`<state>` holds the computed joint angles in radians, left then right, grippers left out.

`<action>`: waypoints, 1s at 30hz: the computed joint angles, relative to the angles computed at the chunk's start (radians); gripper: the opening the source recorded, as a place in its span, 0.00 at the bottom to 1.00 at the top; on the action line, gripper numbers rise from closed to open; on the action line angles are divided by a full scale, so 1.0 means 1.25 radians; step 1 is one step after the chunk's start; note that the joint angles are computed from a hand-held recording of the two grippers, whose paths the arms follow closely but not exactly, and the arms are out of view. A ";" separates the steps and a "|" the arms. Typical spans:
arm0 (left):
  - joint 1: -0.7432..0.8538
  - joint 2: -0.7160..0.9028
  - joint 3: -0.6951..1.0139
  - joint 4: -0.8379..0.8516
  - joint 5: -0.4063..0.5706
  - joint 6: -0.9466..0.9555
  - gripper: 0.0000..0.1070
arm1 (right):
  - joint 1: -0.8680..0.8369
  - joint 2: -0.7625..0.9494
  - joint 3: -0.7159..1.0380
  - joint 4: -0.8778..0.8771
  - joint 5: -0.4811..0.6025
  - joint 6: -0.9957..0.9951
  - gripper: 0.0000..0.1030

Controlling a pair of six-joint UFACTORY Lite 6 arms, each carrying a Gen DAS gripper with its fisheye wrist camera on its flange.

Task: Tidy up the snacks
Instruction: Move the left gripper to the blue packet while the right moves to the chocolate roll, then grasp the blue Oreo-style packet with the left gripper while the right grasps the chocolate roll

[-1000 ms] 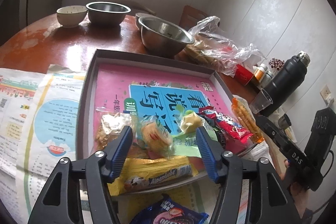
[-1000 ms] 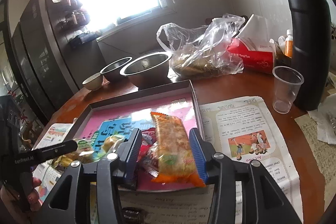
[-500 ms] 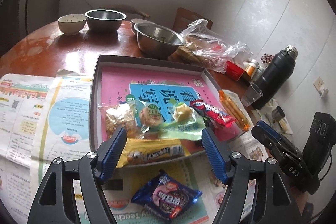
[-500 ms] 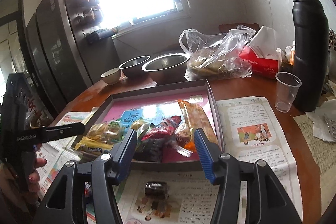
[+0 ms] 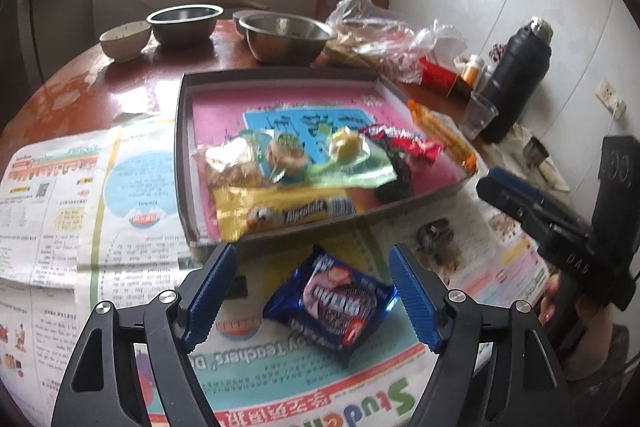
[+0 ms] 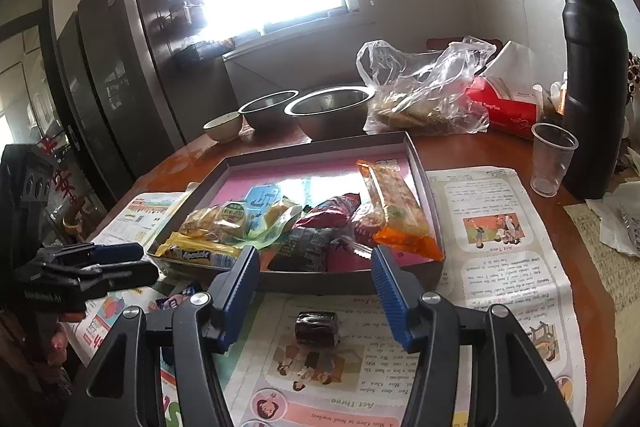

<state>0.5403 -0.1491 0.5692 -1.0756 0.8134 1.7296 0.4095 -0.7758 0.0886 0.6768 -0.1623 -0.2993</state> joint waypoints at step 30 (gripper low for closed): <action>-0.112 0.022 -0.142 -0.171 -0.156 0.314 0.77 | 0.152 0.376 0.044 -0.037 -0.209 0.132 0.56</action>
